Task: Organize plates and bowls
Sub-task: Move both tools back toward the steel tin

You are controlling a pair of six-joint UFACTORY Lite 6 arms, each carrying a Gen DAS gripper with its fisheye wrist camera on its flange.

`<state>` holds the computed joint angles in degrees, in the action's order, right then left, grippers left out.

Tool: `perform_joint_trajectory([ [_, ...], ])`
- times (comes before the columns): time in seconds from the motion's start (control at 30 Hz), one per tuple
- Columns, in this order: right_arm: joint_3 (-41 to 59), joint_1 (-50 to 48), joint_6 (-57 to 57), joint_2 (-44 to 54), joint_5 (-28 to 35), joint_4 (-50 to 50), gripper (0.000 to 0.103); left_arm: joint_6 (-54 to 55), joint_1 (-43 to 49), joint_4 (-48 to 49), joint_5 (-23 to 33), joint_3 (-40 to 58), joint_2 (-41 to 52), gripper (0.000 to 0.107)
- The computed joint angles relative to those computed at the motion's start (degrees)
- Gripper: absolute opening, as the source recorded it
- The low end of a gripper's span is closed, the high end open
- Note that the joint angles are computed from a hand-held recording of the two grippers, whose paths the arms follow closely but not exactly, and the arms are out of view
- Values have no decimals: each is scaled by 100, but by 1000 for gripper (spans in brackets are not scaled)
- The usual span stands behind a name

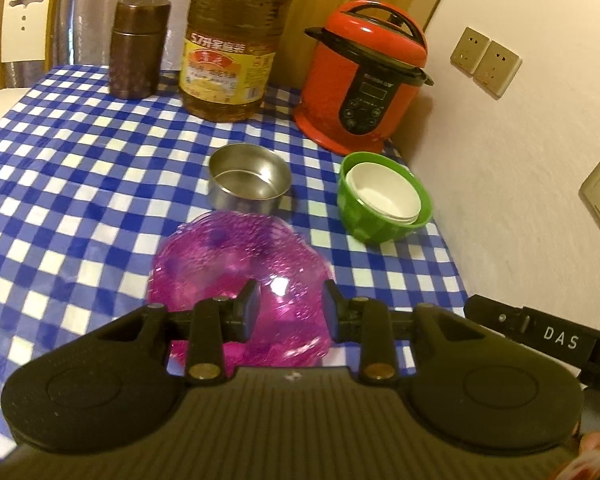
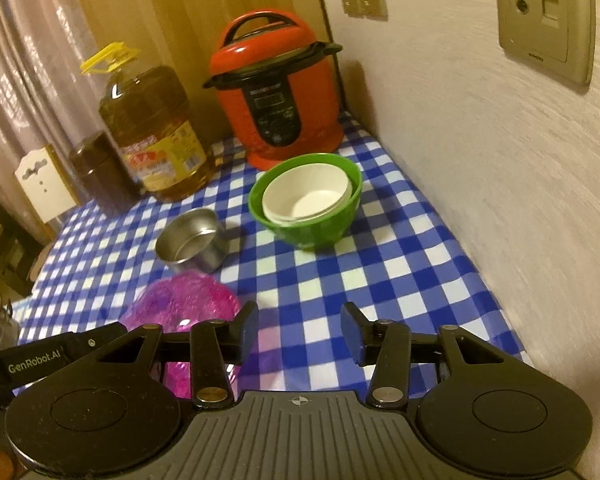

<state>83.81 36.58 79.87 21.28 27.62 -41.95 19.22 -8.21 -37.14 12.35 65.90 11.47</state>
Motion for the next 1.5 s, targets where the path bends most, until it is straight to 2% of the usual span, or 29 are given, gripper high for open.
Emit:
perform_joint_trajectory([
  [0.5, 98, 723, 327, -149, 396, -327, 46, -289, 436, 455, 351, -690, -1228, 34],
  [0.87, 326, 837, 180, -171, 668, -341, 47, 169, 503, -4, 413, -611, -1224, 35],
  [1.1, 864, 610, -220, 372, 425, -46, 47, 909, 714, -696, 412, -115, -565, 37],
  [1.5, 3168, -255, -1573, 2508, -215, 1262, 47, 2349, 1013, -2073, 196, 1833, 1806, 39],
])
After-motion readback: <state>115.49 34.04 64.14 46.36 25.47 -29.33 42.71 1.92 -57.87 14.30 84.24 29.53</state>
